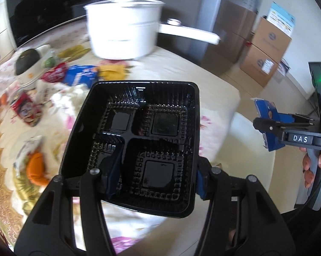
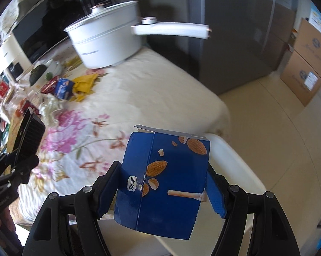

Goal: Collect trash
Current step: 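Carry the black tray and blue box toward the white bin with both grippers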

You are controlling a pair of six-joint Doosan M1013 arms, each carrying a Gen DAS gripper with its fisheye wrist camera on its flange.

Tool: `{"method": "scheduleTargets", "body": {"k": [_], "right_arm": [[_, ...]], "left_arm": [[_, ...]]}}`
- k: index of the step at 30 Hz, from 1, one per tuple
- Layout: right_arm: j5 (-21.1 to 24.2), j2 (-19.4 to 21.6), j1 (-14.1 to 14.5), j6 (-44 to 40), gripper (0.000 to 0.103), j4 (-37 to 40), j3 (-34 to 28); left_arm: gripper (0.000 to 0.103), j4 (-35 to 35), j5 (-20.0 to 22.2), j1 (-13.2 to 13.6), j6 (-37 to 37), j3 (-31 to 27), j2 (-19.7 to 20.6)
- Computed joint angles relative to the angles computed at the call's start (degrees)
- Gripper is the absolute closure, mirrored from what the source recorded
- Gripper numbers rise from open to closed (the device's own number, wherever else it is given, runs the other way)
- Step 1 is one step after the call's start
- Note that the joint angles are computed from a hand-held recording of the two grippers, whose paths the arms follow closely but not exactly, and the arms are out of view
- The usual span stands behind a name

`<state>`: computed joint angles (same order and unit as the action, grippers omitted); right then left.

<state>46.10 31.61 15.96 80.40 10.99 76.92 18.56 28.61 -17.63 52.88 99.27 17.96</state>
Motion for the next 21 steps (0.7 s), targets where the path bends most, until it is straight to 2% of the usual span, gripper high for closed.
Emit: {"method": "scheduleTargets", "body": {"k": [11, 21], "right_arm": [[-0.57, -1.26, -3.88, 1.5, 0.028, -0.99, 2.28], [0.22, -1.64, -6.77, 3.04, 0.028, -3.19, 4.02]], "left_arm": [[0.045, -3.53, 1.67, -4.78, 9.09, -4.29, 4.73], [0.045, -9.29, 1.65, -7.16, 17.39, -7.79, 8.38]]}}
